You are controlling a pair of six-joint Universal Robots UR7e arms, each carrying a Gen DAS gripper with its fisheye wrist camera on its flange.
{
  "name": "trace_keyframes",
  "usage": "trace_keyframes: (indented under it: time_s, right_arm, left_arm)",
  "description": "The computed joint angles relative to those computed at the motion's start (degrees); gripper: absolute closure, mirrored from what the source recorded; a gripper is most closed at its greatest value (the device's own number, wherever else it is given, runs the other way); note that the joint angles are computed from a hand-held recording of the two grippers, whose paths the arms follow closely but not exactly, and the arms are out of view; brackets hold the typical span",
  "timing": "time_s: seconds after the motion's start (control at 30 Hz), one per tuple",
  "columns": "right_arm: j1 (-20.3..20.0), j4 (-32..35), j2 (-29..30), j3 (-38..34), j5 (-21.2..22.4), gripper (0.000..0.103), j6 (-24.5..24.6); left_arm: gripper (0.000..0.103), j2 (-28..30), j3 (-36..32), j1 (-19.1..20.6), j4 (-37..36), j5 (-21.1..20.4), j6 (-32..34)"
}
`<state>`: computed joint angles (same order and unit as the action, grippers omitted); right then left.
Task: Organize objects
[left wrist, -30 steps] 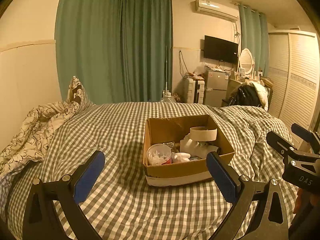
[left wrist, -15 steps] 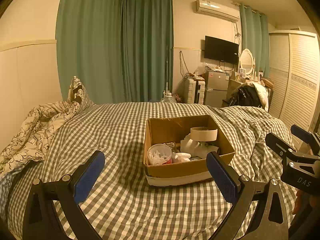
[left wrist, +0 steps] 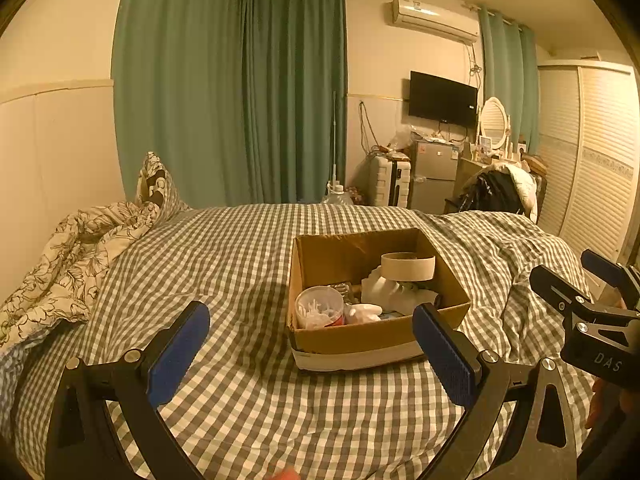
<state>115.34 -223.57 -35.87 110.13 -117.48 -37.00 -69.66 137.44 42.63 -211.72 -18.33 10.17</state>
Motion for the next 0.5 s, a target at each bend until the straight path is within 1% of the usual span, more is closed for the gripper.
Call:
trace_keyframes:
  time_s: [0.3, 0.5]
  right_arm:
    - [-0.1, 0.1, 0.0, 0.1, 0.0, 0.000, 0.2]
    - [-0.2, 0.2, 0.1, 0.2, -0.1, 0.000, 0.2]
  left_arm:
    - [0.000, -0.2, 0.2, 0.1, 1.6, 0.0, -1.0]
    - [0.000, -0.1, 0.2, 0.0, 0.9, -0.2, -0.4]
